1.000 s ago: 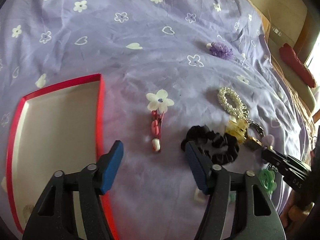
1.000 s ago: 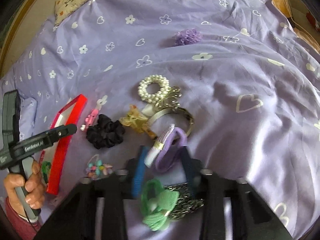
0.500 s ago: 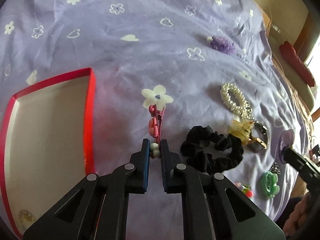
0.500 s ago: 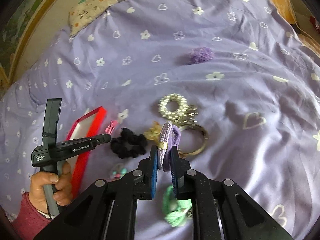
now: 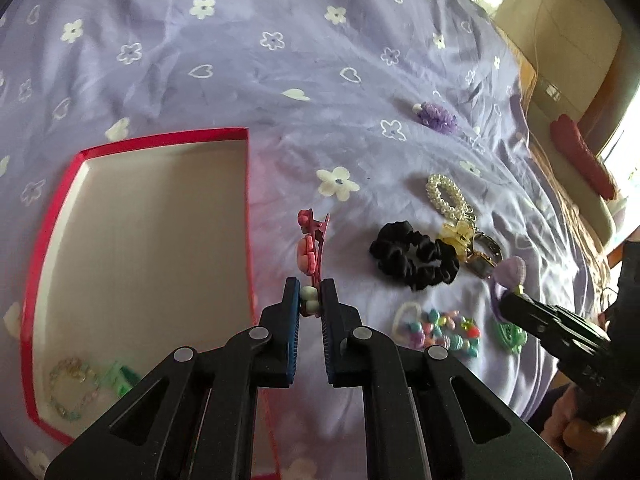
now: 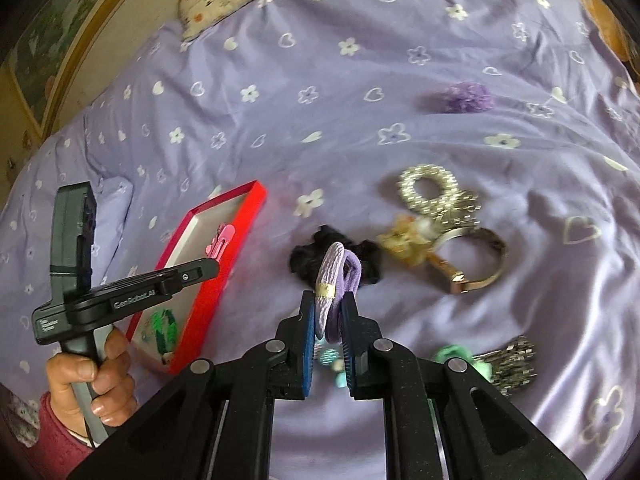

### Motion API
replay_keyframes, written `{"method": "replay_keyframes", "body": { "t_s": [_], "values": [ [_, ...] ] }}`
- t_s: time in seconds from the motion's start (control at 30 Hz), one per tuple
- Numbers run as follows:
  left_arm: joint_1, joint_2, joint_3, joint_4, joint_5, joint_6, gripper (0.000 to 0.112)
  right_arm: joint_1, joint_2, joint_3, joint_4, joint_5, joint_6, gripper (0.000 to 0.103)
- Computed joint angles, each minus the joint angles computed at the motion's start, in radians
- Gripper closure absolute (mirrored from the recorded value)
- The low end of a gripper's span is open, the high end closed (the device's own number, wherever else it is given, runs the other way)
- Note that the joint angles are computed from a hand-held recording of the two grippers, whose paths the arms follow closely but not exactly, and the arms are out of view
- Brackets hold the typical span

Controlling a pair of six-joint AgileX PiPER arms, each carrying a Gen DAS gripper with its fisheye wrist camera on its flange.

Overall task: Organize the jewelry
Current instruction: 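Carry the clip and hair tie into the box and release both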

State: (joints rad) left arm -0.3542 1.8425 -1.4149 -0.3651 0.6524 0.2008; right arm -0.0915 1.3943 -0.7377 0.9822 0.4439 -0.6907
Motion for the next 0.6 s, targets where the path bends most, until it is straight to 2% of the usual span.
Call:
{"method": "replay_keyframes", "body": {
  "t_s": [0.33, 0.6],
  "values": [
    [0.081, -0.112, 0.115, -0.065, -0.015, 0.082, 0.104, 0.156, 0.047, -0.071, -0.074, -0.035, 0.111, 0.092],
    [0.164, -0.155, 0.165, -0.096, -0.020, 0.126, 0.104, 0.261, 0.107, -0.146, -0.114, -0.048, 0.176, 0.091]
  ]
}}
